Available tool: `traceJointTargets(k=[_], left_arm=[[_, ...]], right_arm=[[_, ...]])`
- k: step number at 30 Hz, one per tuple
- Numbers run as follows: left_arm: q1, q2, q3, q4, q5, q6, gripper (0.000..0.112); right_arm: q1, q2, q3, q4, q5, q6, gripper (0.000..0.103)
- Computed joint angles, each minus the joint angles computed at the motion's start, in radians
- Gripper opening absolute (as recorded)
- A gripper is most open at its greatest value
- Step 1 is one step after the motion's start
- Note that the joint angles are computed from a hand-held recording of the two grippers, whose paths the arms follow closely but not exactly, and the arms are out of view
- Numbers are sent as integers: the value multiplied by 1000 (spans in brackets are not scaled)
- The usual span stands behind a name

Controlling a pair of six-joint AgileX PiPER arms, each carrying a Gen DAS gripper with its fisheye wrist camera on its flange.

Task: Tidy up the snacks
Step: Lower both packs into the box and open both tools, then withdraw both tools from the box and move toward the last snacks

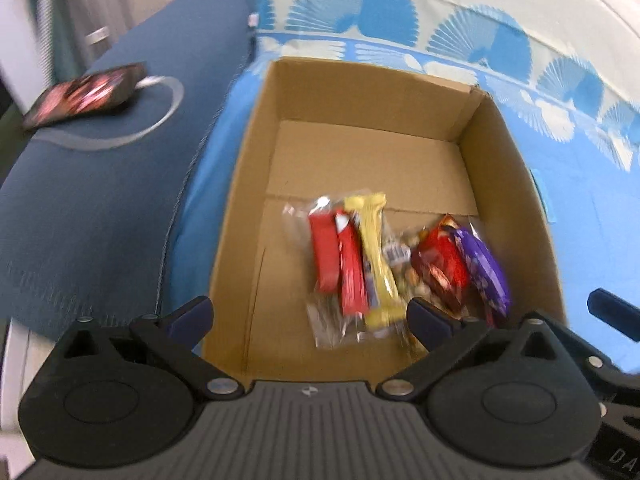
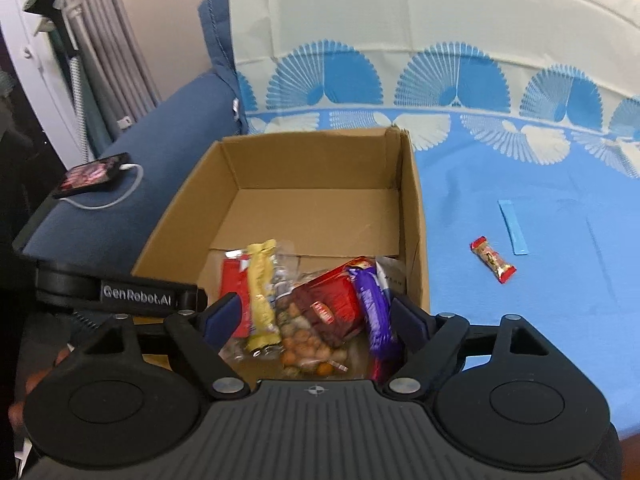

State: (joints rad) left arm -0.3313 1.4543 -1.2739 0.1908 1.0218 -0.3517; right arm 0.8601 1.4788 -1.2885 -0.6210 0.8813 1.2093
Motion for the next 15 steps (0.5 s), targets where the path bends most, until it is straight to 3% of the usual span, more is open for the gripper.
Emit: traceJointTargets(k=[8,15], left_arm=[[-109,-186,90,113,58,-111,103],[-192,-278,98,190,91,-172,103]], right_arm=[[208,-84,25,-150,161,153,87],[335,-124,30,-256,261,248,88]])
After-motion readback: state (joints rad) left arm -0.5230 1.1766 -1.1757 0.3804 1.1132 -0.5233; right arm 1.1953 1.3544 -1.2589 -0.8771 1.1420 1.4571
